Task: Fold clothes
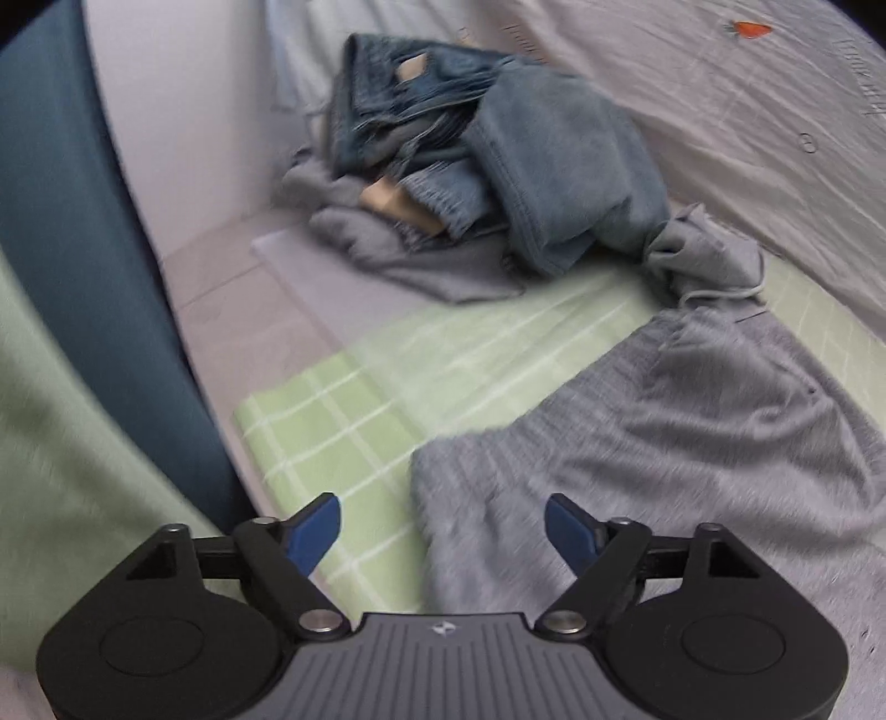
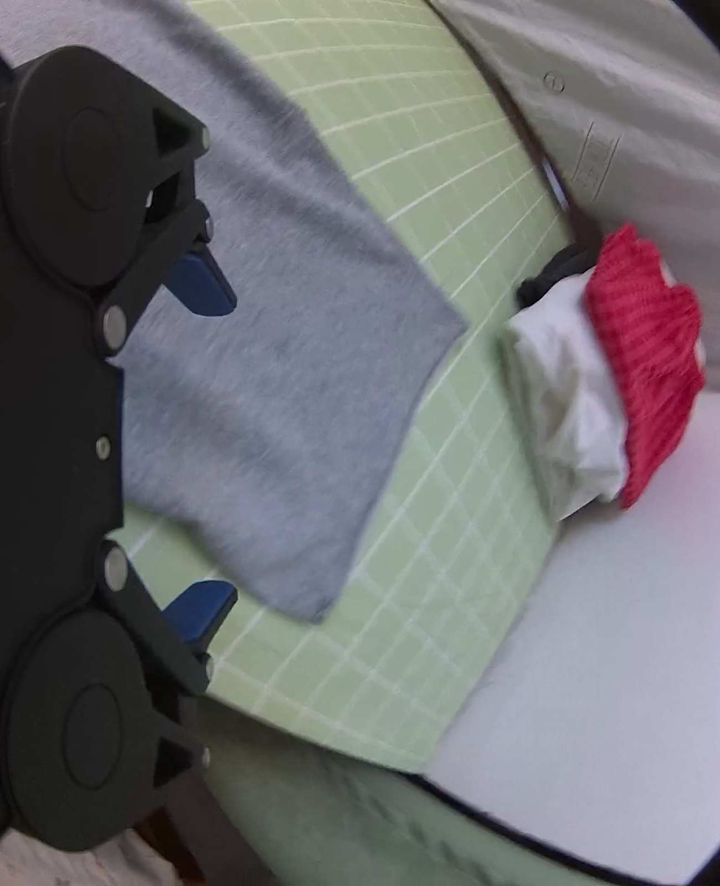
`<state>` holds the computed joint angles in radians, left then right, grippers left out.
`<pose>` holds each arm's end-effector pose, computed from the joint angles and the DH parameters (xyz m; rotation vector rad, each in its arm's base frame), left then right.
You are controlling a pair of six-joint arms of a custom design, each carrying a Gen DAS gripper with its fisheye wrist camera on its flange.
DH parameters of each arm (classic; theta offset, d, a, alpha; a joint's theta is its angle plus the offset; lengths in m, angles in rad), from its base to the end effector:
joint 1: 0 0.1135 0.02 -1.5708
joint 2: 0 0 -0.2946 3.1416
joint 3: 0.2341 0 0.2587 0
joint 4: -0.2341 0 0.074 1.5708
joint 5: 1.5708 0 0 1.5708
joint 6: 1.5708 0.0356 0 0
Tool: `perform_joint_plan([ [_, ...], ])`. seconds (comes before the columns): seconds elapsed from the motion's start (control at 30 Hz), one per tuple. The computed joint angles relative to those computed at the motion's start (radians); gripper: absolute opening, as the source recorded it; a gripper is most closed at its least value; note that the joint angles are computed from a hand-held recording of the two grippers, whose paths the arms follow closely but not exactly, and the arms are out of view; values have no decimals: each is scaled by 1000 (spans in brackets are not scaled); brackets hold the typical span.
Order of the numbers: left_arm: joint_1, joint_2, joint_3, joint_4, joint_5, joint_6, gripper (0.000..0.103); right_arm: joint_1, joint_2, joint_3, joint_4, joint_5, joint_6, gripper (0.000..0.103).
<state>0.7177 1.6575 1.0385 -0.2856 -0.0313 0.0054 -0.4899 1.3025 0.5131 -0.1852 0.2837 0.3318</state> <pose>0.2652 0.2330 0.2237 -0.8870 2.3455 0.3436 0.1916 -0.1135 0.1717 1.1159 2.2826 -0.4230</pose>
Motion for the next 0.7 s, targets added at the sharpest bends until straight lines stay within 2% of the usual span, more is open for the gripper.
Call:
perform_joint_plan([
  [0.13, -34, 58, 76, -7, 41, -10, 86, 76, 29, 36, 33, -5, 63, 103],
  [0.3, -99, 172, 192, -19, 61, 26, 86, 275, 149, 147, 55, 89, 121, 103],
  [0.4, -130, 271, 300, -59, 60, 47, 87, 365, 266, 255, 81, 43, 152, 103],
  [0.5, -151, 383, 418, -103, 55, 54, 87, 447, 451, 448, 57, -51, 114, 103],
  [0.57, -165, 452, 499, -141, 40, 52, 88, 525, 582, 613, 12, -54, 80, 103],
  [0.7, -174, 563, 632, -206, 10, 51, 91, 654, 852, 1021, -132, -104, 80, 103],
])
